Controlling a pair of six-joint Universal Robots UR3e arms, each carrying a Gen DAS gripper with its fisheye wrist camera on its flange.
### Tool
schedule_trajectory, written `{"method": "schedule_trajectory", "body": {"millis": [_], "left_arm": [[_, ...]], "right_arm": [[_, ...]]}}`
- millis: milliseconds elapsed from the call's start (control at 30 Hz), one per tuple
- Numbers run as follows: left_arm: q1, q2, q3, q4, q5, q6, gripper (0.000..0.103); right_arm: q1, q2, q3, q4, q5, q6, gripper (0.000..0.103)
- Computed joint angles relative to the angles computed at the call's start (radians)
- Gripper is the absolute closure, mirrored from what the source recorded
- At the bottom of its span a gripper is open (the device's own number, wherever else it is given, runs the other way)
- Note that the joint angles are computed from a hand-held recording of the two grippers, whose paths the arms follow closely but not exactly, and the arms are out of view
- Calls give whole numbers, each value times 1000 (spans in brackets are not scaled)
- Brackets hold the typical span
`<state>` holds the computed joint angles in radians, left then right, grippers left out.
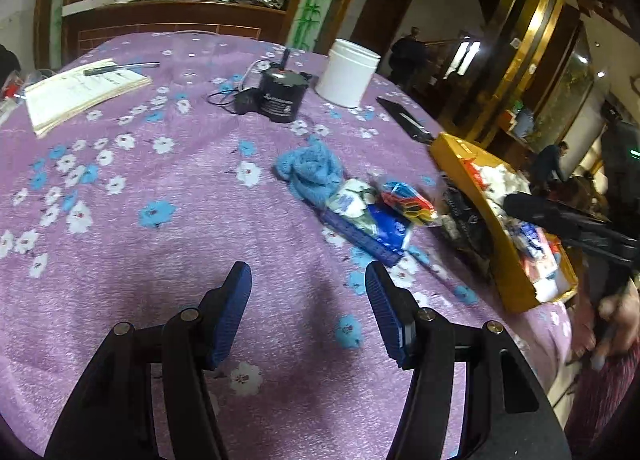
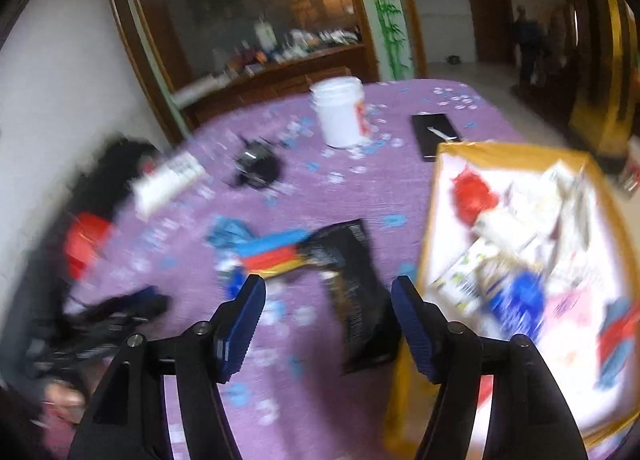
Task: Organize soft objects
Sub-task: 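Grasp the blue-white tissue pack with left tool while right tool grasps black snack bag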
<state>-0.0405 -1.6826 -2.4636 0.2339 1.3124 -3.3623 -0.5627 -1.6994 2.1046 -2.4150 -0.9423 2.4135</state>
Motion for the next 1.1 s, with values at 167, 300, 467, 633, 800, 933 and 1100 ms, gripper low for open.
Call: {"method": "schedule_trajectory", "body": {"millis": [167, 300, 467, 633, 800, 933, 1100], "left_arm": [[-12, 7, -8, 13, 11, 7, 45], [13, 11, -17, 11, -14, 3, 45], [37, 21, -38, 35, -32, -9, 45], [52, 37, -64, 63, -32, -21, 45], [74, 70, -85, 34, -44, -2, 45], [101, 128, -59, -118, -72, 15, 44], [116, 172, -45, -228, -37, -92, 33]], "right_arm": [[227, 224, -185, -90, -275, -15, 35], [314, 332, -238, -126, -403, -41, 38], [382, 444, -276, -191, -519, -13, 69], [395, 402, -285, -94, -362, 64, 80], [352, 344, -220, 71, -75, 22, 81], [225, 234, -78, -44, 2, 68, 81], [57, 120, 30, 15, 108, -13, 81]]}}
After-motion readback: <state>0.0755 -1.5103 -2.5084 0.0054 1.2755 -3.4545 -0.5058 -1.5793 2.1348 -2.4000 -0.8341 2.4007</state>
